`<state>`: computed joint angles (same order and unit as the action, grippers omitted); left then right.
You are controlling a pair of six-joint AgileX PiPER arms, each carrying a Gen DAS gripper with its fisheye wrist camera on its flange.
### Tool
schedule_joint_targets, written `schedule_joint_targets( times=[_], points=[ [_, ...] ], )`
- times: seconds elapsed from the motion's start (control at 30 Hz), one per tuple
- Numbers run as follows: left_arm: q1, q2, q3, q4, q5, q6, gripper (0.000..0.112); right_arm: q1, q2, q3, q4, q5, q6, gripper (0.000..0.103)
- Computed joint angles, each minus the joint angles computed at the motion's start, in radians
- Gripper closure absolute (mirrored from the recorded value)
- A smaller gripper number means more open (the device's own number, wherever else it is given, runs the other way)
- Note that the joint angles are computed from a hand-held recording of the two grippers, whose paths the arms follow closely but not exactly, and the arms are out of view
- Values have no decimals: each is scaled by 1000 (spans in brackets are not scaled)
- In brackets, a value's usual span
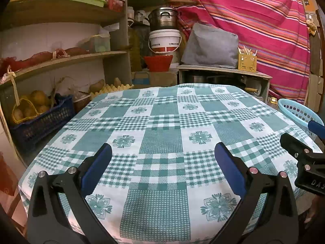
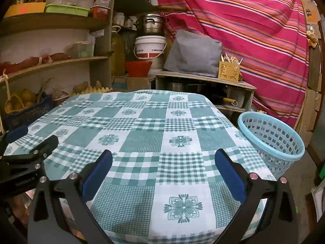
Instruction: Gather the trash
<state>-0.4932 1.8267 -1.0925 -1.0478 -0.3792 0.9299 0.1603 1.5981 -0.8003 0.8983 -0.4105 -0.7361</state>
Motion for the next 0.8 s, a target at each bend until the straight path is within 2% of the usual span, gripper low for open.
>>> schedule_joint_targets(
  times=[0.8],
  points=[
    [-3,2,10,19,-12,-11,15,-2,-6,-14,28,3,-27,5]
  ],
)
